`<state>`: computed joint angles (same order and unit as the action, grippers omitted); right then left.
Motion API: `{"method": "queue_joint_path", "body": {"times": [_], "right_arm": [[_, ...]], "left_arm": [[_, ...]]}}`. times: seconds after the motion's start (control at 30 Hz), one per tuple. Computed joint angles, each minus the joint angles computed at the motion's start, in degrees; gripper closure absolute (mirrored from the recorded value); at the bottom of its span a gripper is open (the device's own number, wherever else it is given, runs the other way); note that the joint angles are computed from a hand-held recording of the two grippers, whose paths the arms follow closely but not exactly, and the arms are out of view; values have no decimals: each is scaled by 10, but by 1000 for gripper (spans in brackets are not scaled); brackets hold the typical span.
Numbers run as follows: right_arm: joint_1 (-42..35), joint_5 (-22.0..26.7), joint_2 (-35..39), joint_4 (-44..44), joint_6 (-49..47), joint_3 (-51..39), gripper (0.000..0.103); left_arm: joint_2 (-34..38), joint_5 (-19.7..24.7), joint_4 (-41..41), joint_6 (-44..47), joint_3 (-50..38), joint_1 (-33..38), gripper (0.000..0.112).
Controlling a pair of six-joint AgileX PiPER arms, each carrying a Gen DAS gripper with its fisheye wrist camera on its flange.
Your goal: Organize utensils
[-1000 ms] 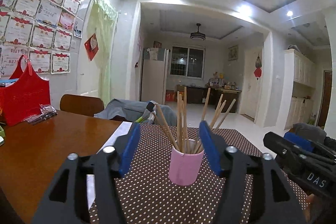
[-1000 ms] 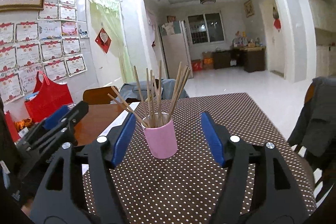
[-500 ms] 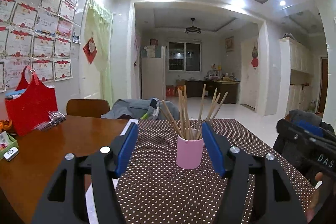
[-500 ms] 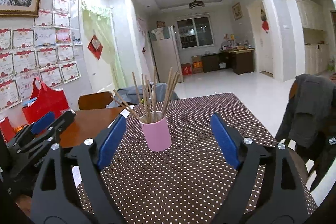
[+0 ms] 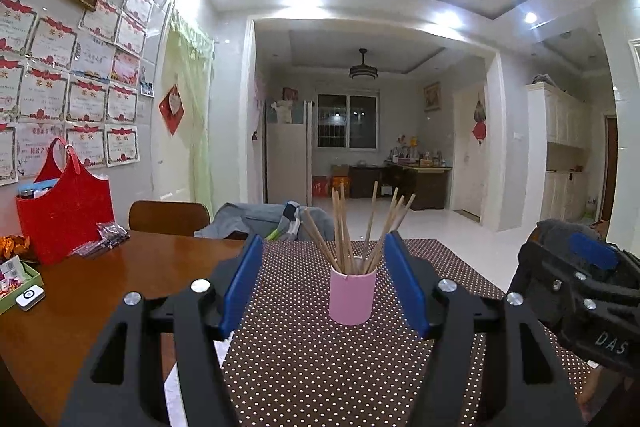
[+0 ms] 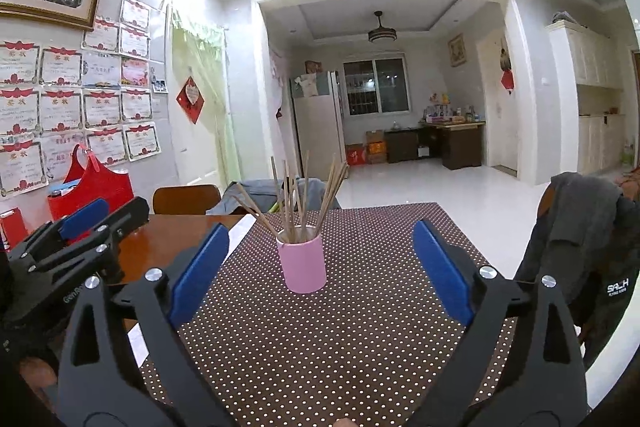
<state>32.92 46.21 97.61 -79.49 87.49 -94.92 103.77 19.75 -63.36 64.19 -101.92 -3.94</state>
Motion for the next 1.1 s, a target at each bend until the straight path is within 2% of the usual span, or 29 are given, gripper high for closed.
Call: {"method": "queue_joint_path", "body": {"times": [0.07,0.3,0.47,0.67,1.1], "right_arm": [[11,22,3,-17,3,-1,11],[31,48,18,-39,-11,-17,9],[36,54,22,-50,-9,-19,9],[39,56,24,-54,-7,-22,8],[34,49,25,-49,-2,-21,8]], "left_arm": [[-8,-13,-7,8,14,-2,37],[-23,-21,-35,39,33,-3,37],[-26,-18,-33,35,33,-2,37],[-33,-23,-65,74,48,-4,37],[-36,-25,-29,37,49,-14,37]]}}
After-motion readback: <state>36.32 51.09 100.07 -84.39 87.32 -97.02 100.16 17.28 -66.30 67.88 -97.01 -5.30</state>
